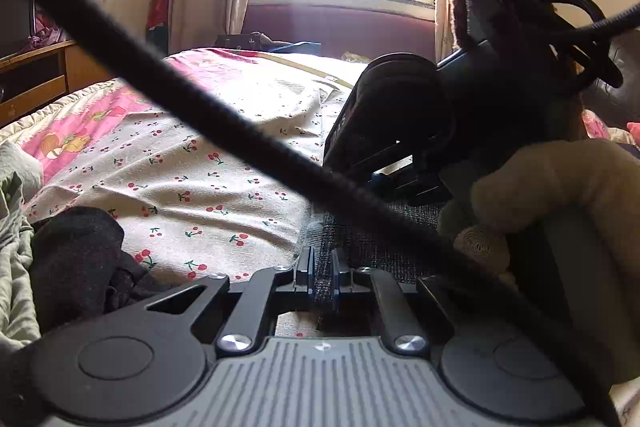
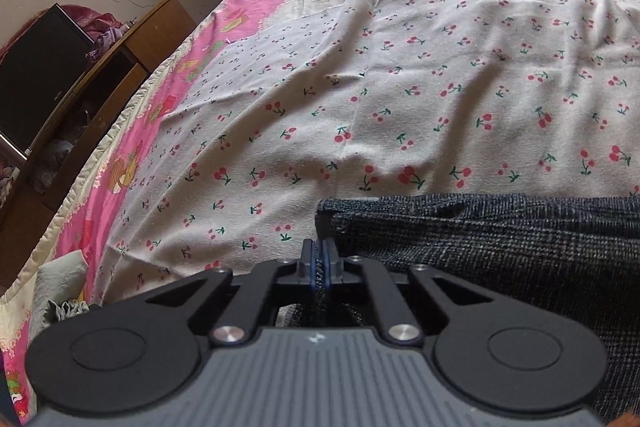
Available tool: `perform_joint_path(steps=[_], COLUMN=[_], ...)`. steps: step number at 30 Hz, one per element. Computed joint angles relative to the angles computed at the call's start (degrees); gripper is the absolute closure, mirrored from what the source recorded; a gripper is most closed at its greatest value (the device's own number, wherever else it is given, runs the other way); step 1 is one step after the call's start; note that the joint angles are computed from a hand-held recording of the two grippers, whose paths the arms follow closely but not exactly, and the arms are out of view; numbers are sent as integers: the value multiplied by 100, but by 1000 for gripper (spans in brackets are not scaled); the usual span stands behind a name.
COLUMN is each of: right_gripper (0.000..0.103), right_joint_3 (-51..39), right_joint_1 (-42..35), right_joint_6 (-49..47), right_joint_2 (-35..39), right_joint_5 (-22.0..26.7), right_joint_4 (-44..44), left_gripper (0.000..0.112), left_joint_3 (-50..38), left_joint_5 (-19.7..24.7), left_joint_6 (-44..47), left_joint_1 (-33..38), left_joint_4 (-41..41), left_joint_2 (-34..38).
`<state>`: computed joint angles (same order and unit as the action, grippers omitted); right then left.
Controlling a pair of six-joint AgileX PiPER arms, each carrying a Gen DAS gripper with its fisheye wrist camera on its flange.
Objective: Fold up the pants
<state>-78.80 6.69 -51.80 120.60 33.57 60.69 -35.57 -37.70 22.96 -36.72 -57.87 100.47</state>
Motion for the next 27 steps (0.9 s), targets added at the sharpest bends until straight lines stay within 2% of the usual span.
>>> perform_joint_path(steps=[1,4,5,6,8,9,11,12,14,16,18,21,24,26,27], right_gripper=[97,83,76,74,73,73,73,73,70,69,71,73,66,60,60], right_joint_3=[97,480,670,912,1234,1370,1574,1680,1881,1811,1678,1695,1748,1445,1170], right_joint_1=[-76,-427,-584,-816,-1263,-1531,-2117,-2422,-3183,-3903,-4596,-5395,-5819,-5795,-5763], right_joint_6=[-221,-840,-1139,-1543,-1892,-1951,-2063,-2197,-2598,-2341,-2003,-2367,-2923,-2783,-2369], right_joint_2=[-90,-552,-740,-977,-1287,-1420,-1627,-1724,-1819,-1669,-1433,-1296,-1227,-933,-717], right_joint_5=[81,517,648,833,1081,1128,1048,887,584,548,650,1092,1302,1356,1489], right_joint_4=[195,767,1045,1379,1608,1556,1287,1175,1057,592,70,261,965,819,504], left_gripper=[89,88,87,86,76,75,75,75,75,75,75,75,74,74,74], left_joint_3=[18,-74,-99,-133,-294,-443,-736,-769,-778,-943,-1059,-1298,-1708,-2138,-2293], left_joint_5=[-70,-734,-894,-919,-748,-583,145,330,94,-25,66,-50,-182,22,135], left_joint_6=[164,1099,1250,1339,1604,1815,2116,2028,2197,2849,3023,3237,3770,4230,4377], left_joint_1=[-70,-606,-751,-823,-841,-815,-529,-426,-579,-762,-836,-1068,-1382,-1431,-1436], left_joint_4=[-204,-1116,-1202,-1155,-1082,-1146,-1266,-1157,-1250,-1872,-2068,-2163,-2438,-2831,-3000], left_joint_2=[-77,-151,-158,-163,-87,42,336,444,514,456,356,366,600,857,960])
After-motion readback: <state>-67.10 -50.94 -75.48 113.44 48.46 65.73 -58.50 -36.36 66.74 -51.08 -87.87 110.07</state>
